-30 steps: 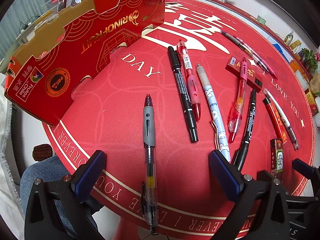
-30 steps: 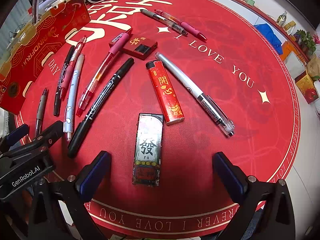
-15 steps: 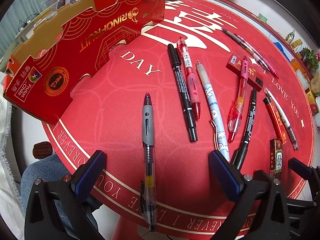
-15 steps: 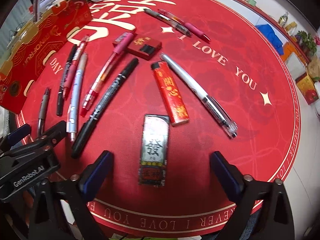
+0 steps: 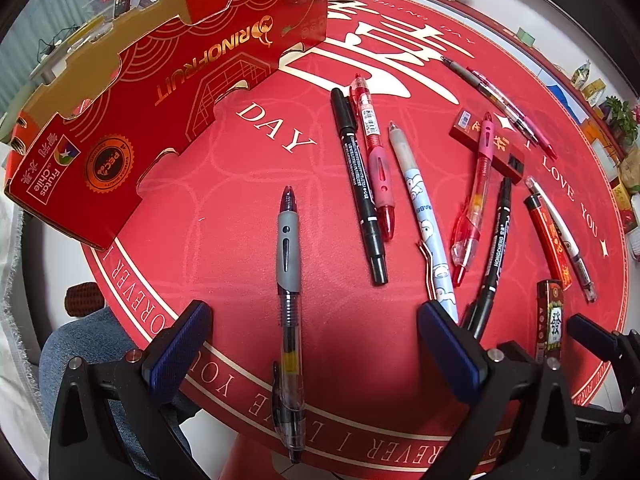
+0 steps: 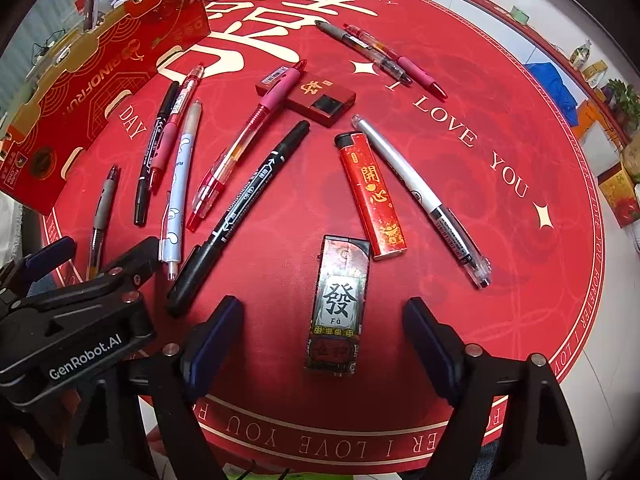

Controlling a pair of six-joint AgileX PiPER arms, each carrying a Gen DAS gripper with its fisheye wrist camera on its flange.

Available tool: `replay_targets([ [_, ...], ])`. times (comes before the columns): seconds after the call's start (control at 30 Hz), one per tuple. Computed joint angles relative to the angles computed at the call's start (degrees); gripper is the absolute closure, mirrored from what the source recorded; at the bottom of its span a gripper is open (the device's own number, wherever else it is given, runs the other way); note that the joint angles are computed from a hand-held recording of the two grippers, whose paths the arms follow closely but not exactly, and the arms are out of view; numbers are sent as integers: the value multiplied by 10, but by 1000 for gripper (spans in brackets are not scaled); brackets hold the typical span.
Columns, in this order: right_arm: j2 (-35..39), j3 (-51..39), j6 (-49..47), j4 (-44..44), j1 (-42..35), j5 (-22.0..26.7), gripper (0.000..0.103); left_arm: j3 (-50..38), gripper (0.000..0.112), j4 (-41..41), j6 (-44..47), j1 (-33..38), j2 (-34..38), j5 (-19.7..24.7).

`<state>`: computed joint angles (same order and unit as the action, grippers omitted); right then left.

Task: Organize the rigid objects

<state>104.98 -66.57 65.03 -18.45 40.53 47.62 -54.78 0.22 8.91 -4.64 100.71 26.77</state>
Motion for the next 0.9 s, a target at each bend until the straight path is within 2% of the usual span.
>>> replay_targets([
  [0.13, -1, 3, -1, 0, -1, -1, 20, -5, 9, -2, 8, 1, 3, 8],
  [0.2, -3, 5, -8, 5, 1, -1, 23, -9, 9, 3, 11, -1, 5, 14],
  [0.27, -2, -2, -8, -6, 8, -4, 40, -16, 9, 3, 11, -3, 9, 21],
  [0.4, -3, -5, -6, -9, 15, -3, 53, -36, 10, -26, 53, -2, 17, 49],
  [0.43, -8, -1, -4, -10, 17, -5, 68, -35, 10, -37, 63, 0, 16, 48],
  [0.47, -12, 3, -3, -9, 19, -6, 79, -32, 12, -29, 56, -2, 14, 43],
  [0.53, -20, 8, -1, -6, 23, -4, 78, -18, 17, -8, 46, -9, 6, 24],
  [0.63, -36, 29, 11, 1, 26, -12, 78, 16, 38, -50, 87, -6, -16, -26],
  [0.7, -51, 45, 24, -2, 29, -17, 78, 24, 77, -66, 105, -4, -25, -41],
  [0.77, -63, 56, 34, -6, 31, -16, 78, 14, 101, -81, 125, 2, -22, -29],
  [0.9, -89, 77, 59, -20, 37, -17, 78, -4, 102, -158, 201, 29, -13, 11],
])
